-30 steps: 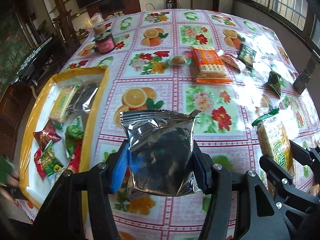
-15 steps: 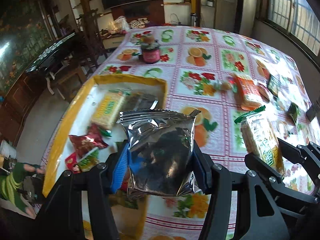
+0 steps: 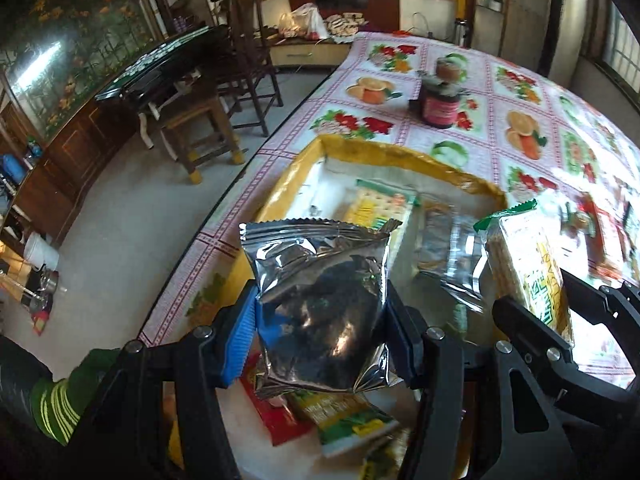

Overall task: Organize snacks
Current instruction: 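Lower both packs into the tray and open both grippers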

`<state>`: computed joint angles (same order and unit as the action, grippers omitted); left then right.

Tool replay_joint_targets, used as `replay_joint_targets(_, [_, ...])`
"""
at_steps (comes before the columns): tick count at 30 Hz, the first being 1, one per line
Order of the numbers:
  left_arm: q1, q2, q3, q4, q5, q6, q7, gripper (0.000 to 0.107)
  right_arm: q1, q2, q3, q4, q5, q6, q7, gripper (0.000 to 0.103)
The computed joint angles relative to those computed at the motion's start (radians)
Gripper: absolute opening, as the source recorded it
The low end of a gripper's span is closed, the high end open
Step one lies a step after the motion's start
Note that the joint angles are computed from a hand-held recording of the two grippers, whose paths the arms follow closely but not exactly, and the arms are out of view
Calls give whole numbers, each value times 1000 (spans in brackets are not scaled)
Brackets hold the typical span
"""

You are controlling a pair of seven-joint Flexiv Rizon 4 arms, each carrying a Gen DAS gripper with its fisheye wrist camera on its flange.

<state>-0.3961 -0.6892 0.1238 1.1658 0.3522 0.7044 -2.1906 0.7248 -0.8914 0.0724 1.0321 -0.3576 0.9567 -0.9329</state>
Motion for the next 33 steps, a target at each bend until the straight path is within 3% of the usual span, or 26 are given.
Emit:
replay_joint_targets(5, [12, -20, 1, -20, -12, -33, 2, 60, -8, -101, 31, -167, 42, -91, -55, 45])
replay_joint_targets(15, [11, -32, 5, -49, -8, -98, -6, 61, -4, -147, 32, -261, 107, -151, -89, 47])
replay_joint_targets(24, [11, -31, 1, -71, -4, -169, 4, 65, -23, -136, 67, -253, 190, -131, -90, 51])
replay_joint_targets(28, [5, -7, 3, -45, 11, -161, -10, 67, -43, -105, 99, -203, 251, -73, -84, 51])
replay_joint_targets(33, [-10, 15, 13, -33, 38, -183, -56, 71, -35, -59, 78, -127, 238, -27, -56, 51])
